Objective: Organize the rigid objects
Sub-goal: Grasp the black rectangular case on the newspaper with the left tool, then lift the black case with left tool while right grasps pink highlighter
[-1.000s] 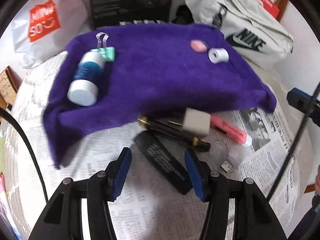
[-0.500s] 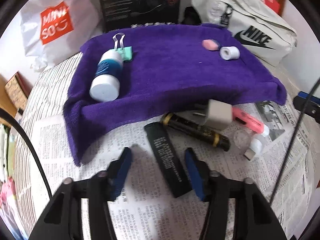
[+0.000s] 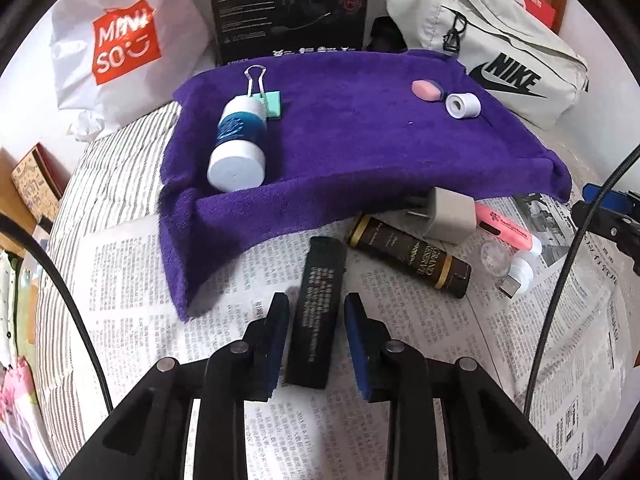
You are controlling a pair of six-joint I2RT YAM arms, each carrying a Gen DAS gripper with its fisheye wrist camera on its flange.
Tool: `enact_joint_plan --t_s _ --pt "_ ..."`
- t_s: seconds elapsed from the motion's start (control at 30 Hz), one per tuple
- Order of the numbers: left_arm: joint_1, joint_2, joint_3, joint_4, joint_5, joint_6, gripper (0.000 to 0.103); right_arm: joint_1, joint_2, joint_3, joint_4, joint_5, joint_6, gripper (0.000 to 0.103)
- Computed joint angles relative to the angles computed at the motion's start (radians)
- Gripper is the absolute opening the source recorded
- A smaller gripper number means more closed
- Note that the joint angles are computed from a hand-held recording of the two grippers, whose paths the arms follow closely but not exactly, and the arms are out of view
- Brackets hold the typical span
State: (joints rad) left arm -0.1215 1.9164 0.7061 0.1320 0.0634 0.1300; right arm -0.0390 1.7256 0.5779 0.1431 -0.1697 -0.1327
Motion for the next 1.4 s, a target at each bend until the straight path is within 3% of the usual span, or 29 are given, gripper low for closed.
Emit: enact_joint_plan --t_s 0.13,0.37,0.6,0.73,0.87,1.0,1.23,1.4 --pt "0.006 0.011 0.011 0.005 0.031 0.016 0.022 0.013 0.024 0.000 0.010 -0.027 -0.013 0.067" --pt "0.006 0.011 0.010 0.006 0.031 0.024 0.022 0.053 0.120 0.050 0.029 -0.081 -0.052 0.067" --pt "0.025 0.015 0.013 0.002 0.065 0.014 0.023 0.101 0.228 0.142 0.005 -0.049 -0.104 0.043" --pt "0.026 0.014 0.012 0.002 0.066 0.015 0.023 0.126 0.253 0.159 0.006 -0.032 -0.138 0.042" --pt "0.028 0.015 0.010 0.004 0.065 0.004 0.023 0.159 0.268 0.158 0.039 -0.005 -0.149 0.025" --pt "0.025 0.015 0.009 0.006 0.062 0.003 0.023 0.144 0.243 0.133 0.032 -0.022 -0.164 0.019" --pt "0.020 0.016 0.001 0.022 0.056 -0.004 0.023 0.036 0.173 0.057 -0.003 -0.055 -0.178 0.017" --pt "0.022 0.015 0.000 0.022 0.059 -0.008 0.023 0.045 0.182 0.071 -0.016 -0.044 -0.178 0.018"
